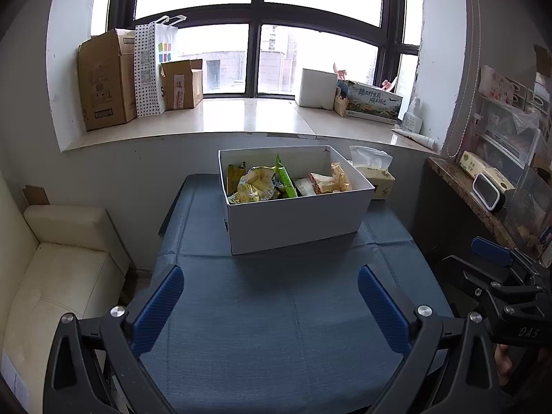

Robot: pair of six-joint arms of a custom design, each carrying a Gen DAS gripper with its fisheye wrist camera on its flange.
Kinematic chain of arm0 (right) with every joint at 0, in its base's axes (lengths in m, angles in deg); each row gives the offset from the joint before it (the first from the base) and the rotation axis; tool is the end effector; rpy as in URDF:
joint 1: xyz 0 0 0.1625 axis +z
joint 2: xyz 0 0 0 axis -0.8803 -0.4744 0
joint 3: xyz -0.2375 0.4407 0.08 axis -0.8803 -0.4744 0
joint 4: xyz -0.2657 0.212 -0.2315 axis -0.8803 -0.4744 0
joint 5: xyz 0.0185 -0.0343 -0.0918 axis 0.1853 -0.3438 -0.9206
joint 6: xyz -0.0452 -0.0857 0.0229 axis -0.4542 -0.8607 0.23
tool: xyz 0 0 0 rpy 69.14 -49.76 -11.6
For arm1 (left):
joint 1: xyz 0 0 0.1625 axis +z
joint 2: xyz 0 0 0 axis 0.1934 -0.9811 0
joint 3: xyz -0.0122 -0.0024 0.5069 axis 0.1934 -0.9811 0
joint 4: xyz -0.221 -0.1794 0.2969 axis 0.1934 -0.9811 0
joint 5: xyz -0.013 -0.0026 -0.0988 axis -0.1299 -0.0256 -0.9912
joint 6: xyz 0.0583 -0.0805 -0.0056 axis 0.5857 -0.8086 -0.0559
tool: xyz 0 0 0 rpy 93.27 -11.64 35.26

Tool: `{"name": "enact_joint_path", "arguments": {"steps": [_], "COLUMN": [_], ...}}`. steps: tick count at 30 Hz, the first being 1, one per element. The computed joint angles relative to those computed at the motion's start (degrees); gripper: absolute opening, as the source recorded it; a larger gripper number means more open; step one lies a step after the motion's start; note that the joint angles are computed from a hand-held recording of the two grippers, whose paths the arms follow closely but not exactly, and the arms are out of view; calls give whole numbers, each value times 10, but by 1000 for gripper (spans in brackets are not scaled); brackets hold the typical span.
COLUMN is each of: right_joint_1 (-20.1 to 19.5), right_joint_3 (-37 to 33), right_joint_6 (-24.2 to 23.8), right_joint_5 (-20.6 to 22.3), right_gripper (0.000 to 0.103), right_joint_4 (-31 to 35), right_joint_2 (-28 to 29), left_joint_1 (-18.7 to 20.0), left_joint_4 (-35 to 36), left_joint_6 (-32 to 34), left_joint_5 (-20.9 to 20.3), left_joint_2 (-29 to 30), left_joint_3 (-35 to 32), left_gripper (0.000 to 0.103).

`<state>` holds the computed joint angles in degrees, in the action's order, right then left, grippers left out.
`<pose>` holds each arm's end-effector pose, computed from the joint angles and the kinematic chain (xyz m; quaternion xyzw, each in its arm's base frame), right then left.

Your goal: Organize snacks

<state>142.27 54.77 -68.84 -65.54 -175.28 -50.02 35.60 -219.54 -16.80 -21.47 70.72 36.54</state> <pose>-0.0009 -0.6979 0.3727 0.1539 -0.8597 0.4072 0.2671 -0.4105 -0.7311 -0.0229 0.2550 0.8655 -0.3509 0.2505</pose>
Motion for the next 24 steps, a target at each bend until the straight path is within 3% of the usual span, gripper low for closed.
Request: {"name": "enact_joint_path", "arguments": {"steps": [24], "right_joint_1": [-3], "right_joint_3": [3], "right_joint_6": [0], "right_joint_5": [8], "right_gripper": [103], "right_joint_4": [2], "right_joint_2": [-1], "left_joint_1": [0], "left_joint_4": [7], "left_joint_6": [4], "left_joint_5": [-2], "left_joint_2": [7], "left_joint_3": [-9], "left_gripper": [103]}}
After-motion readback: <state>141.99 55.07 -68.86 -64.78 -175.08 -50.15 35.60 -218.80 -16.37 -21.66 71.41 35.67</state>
